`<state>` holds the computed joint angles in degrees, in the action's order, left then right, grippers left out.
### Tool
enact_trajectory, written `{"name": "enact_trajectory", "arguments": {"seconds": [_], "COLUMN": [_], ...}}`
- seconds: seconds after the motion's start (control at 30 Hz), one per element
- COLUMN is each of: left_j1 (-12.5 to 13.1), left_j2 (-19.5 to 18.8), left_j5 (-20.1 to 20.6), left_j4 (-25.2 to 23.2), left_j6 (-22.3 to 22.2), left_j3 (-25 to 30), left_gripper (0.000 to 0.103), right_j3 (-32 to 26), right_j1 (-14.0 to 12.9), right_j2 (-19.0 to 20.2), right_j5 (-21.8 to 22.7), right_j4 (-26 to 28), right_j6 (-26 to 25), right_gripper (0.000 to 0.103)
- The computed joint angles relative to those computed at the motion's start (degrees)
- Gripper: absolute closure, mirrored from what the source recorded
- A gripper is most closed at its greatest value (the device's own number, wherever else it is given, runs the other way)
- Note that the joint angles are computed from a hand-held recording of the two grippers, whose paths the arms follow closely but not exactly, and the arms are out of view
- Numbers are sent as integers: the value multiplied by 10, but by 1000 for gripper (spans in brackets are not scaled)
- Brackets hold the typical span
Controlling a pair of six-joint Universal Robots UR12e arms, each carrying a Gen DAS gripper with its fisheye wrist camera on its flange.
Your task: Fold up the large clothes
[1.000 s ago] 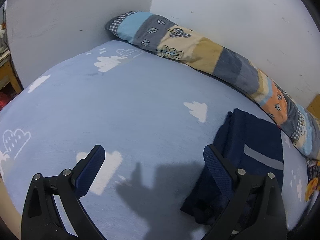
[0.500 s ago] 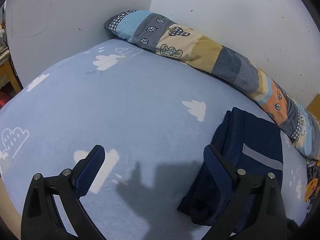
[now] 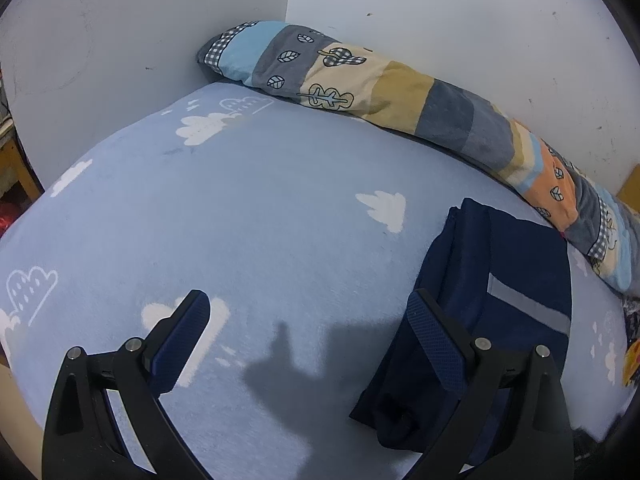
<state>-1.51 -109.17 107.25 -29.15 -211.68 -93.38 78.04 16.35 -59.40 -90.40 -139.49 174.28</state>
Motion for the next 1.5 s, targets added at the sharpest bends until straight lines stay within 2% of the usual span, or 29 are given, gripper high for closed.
{"name": "enact_trajectory", "arguments": {"seconds": [0.13, 0.27, 0.43, 0.5, 0.53, 0.63, 0.77, 0.8, 0.87, 0.93, 1.0, 1.13, 1.27, 1.4, 1.5], "left_j1": [-1, -4, -6, -7, -9, -13, -16, -16, -16, -15, -14, -15, -18, -19, -15], "left_j2": [-3, -7, -16, -20, -22, -27, -26, -25, -24, -22, -23, -25, -26, -25, -25], "left_j5": [-4, -3, -4, -9, -10, -12, -15, -16, -14, -18, -21, -29, -34, -39, -69], "left_j4": [-1, -4, -11, -13, -14, -16, -14, -13, -11, -10, -14, -18, -19, -17, -20], "left_j6": [2, 13, 20, 25, 32, 46, 56, 58, 58, 55, 54, 57, 60, 69, 89], "left_j3": [2, 7, 18, 22, 26, 32, 32, 31, 29, 28, 29, 32, 35, 34, 32], "left_gripper": [3, 3, 3, 3, 3, 3, 3, 3, 3, 3, 3, 3, 3, 3, 3], "right_j3": [-23, -101, -218, -244, -264, -294, -309, -307, -278, -243, -197, -105, -82, -82, -60], "right_j1": [-2, -5, -11, -9, -7, -8, -7, -7, -12, -17, -24, -22, -11, -9, -9], "right_j2": [6, 52, 125, 142, 154, 173, 180, 177, 157, 132, 102, 46, 43, 43, 21], "right_j5": [-12, -23, -25, -36, -41, -41, -41, -38, -15, 5, 42, 78, 43, 36, 46], "right_j4": [-30, -9, 57, 78, 109, 165, 187, 183, 144, 119, 99, 62, 63, 64, 43], "right_j6": [5, 13, 29, 28, 23, 8, -4, -7, -5, 13, 21, -14, -47, -39, -35], "right_gripper": [81, 81, 78, 78, 78, 77, 78, 78, 81, 77, 78, 79, 77, 77, 78]}}
